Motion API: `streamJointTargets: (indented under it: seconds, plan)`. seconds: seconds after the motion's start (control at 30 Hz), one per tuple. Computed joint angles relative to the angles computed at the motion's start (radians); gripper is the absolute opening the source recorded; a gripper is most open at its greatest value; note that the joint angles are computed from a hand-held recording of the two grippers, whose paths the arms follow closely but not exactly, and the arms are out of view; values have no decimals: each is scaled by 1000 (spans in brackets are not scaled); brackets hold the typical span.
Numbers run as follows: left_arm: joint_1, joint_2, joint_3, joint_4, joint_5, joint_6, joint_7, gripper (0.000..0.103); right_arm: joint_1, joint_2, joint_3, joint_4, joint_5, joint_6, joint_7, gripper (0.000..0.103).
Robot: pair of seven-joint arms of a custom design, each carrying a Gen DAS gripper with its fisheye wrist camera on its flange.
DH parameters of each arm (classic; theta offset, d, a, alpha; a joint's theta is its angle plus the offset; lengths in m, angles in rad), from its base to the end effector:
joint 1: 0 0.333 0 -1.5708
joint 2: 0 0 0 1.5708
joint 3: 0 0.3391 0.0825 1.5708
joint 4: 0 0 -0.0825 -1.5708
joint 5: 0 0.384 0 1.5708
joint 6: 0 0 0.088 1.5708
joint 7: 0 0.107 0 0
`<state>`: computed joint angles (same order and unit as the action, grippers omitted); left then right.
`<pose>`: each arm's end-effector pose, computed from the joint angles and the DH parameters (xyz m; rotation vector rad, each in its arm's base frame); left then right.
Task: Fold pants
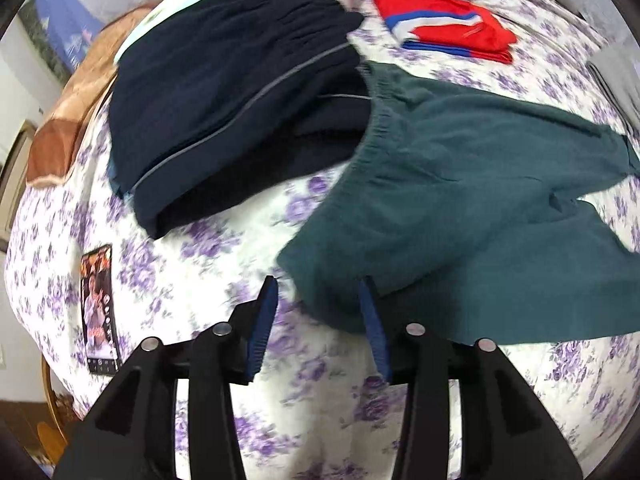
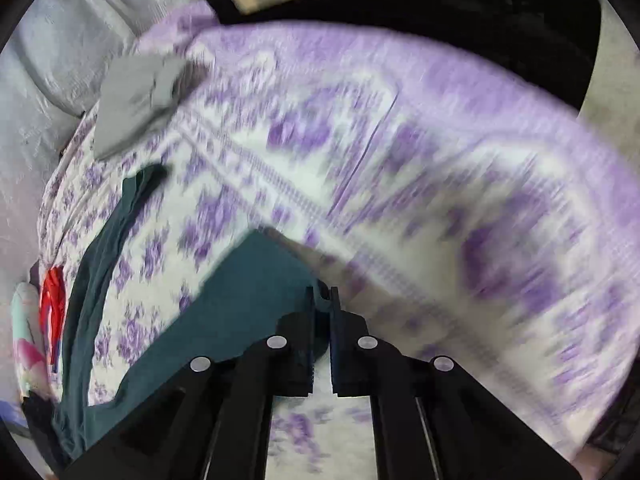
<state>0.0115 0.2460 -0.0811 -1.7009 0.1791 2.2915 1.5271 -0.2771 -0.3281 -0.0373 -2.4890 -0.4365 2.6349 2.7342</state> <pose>0.6680 -0.0375 0.5072 -1.8642 2.0917 -0.2378 0.4401 -0.1329 0.4785 -0.5779 2.6808 -0.6062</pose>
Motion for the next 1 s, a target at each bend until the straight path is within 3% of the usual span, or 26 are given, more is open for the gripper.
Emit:
streamJointTargets:
  seconds: [0.03, 0.1, 0.17, 0.23, 0.3, 0.37, 0.4, 0.47, 0.53, 0.6, 0.7, 0.8, 0.9, 0.93, 1.0]
  plan:
    - [-12, 6, -1, -2, 19, 7, -15, 53, -16, -19, 20, 8, -44, -52, 9, 6]
    - [-38, 39, 9, 12, 83, -6, -57, 56, -8, -22, 5, 10, -47, -86, -26, 9]
    - [-66, 65, 25, 30, 161, -51, -113, 56, 28, 30, -38, 45, 39, -182, -135, 27]
    - [-69, 72, 24, 39, 172, -74, -135, 56, 22, 87, -13, 125, -20, -339, -129, 63]
    - [-69, 62, 21, 44, 168, -88, -160, 56, 24, 101, 18, 182, -168, -415, -33, 67]
    - [-68, 47, 13, 43, 159, -79, -172, 58, 33, 107, 21, 217, -337, -318, 36, 82]
    - [-73, 39, 9, 40, 167, -59, -181, 60, 45, 133, -5, 238, -359, -205, 11, 88]
    - [-87, 22, -1, 26, 185, 1, -202, 66, 79, 230, -59, 315, -238, -57, -160, 88]
    - [-106, 15, -19, 21, 179, 75, -229, 81, 102, 368, -81, 441, -65, 15, -357, 88]
    - [-116, 16, -49, 22, 121, 128, -216, 85, 107, 494, -80, 562, 74, 75, -506, 88]
    - [-149, 45, -68, 50, 81, 146, -196, 88, 138, 638, -85, 743, 103, 1, -642, 88]
    - [-205, 118, -49, 128, 130, 58, -230, 88, 154, 808, -73, 975, 121, -155, -873, 86]
    - [-237, 174, -30, 193, 162, -20, -263, 88, 171, 901, -80, 1119, 139, -308, -1074, 83]
    - [-240, 186, -25, 206, 167, -37, -270, 88, 172, 912, -85, 1138, 130, -305, -1119, 83]
    - [-241, 200, -18, 216, 170, -62, -283, 88, 204, 935, -152, 1174, 65, -253, -1076, 83]
